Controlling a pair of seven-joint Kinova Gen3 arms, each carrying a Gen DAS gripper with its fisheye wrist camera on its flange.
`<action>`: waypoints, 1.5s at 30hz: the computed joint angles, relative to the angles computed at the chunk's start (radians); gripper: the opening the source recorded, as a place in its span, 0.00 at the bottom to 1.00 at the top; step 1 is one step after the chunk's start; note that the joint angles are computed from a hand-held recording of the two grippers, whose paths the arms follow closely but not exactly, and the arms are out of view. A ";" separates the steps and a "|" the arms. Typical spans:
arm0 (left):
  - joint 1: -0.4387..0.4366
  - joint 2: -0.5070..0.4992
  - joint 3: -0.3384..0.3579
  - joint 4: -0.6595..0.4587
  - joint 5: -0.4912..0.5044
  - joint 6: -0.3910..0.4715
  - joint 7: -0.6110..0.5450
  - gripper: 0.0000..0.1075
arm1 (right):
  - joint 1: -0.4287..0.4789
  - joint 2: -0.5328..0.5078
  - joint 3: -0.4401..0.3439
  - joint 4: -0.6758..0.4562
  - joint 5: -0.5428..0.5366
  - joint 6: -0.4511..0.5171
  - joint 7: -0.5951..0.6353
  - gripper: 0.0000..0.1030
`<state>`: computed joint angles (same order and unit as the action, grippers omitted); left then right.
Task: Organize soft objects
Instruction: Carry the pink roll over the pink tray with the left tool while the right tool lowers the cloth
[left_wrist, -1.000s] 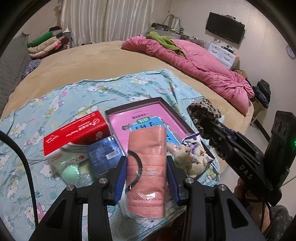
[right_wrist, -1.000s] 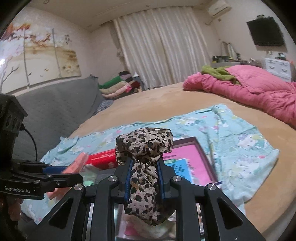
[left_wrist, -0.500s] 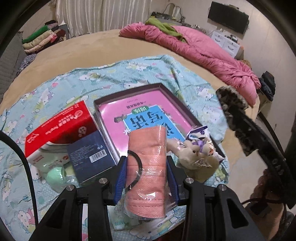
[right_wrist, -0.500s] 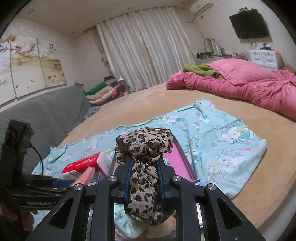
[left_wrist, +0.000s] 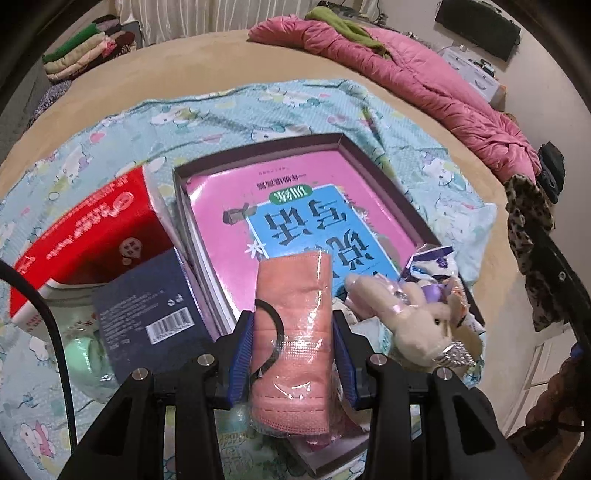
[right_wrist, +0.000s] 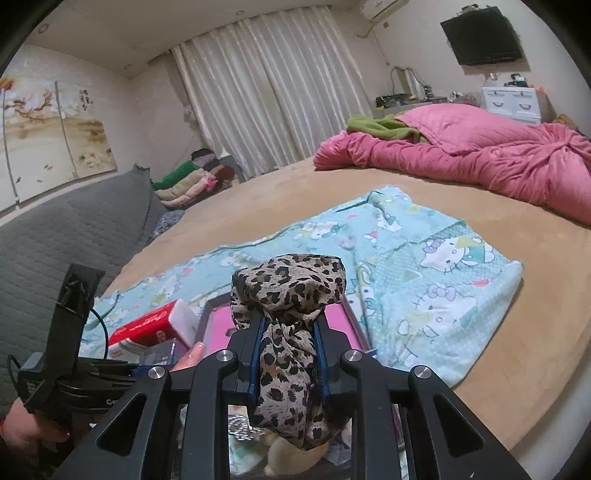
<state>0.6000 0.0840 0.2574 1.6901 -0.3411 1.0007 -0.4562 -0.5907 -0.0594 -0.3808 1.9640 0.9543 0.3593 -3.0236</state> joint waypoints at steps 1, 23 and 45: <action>0.000 0.005 0.000 0.002 0.001 -0.004 -0.003 0.38 | 0.001 0.003 0.001 0.000 -0.001 0.003 0.001 0.23; 0.008 0.032 -0.019 0.017 0.017 -0.042 -0.025 0.38 | -0.096 0.119 0.121 -0.080 -0.274 0.052 0.281 0.25; 0.004 0.035 -0.023 0.025 0.020 -0.061 -0.030 0.38 | -0.128 0.194 0.191 -0.133 -0.498 0.073 0.479 0.38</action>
<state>0.6040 0.1190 0.2346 1.7151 -0.3213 0.9392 -0.4863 -0.7190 0.1349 -0.1902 1.8305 0.4564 0.4326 -2.5442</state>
